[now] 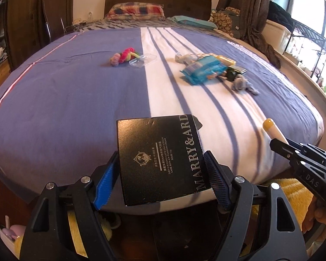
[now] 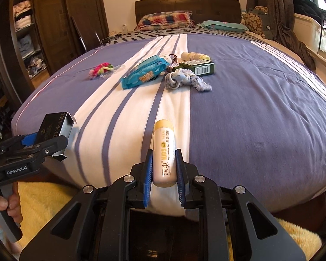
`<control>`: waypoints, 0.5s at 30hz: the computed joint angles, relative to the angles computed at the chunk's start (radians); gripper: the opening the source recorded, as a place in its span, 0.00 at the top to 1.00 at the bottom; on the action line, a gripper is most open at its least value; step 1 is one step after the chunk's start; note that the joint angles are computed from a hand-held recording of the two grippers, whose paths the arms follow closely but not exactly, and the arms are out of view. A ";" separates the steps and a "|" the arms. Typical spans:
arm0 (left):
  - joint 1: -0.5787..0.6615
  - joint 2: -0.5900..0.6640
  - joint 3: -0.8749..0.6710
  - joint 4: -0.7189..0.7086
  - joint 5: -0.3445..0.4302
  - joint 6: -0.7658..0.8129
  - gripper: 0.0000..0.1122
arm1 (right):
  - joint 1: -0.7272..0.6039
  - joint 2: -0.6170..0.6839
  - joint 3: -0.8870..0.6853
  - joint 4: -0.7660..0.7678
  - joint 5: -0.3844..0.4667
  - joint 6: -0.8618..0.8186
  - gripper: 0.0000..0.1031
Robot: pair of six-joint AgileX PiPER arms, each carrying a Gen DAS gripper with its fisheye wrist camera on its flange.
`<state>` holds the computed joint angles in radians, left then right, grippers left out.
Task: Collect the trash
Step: 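Carry box and tube down to the black bin and open both tools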
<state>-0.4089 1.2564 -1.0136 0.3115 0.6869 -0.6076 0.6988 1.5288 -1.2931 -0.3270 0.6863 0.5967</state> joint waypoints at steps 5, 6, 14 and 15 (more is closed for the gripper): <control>-0.126 -0.099 0.063 0.144 0.059 -0.186 0.36 | 0.044 -0.092 0.100 -0.036 -0.016 0.066 0.80; -0.155 -0.117 0.079 0.172 0.072 -0.228 0.36 | 0.053 -0.107 0.116 -0.045 -0.015 0.079 0.80; -0.288 -0.187 0.234 0.236 0.073 -0.422 0.36 | 0.111 -0.171 0.231 -0.071 0.012 0.144 0.80; -0.296 -0.187 0.255 0.232 0.064 -0.435 0.36 | 0.111 -0.177 0.247 -0.060 0.008 0.143 0.80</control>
<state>-0.7044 1.0690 -0.7582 0.5437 0.7504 -1.0421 0.8098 1.3520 -1.0457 -0.3868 0.6945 0.7393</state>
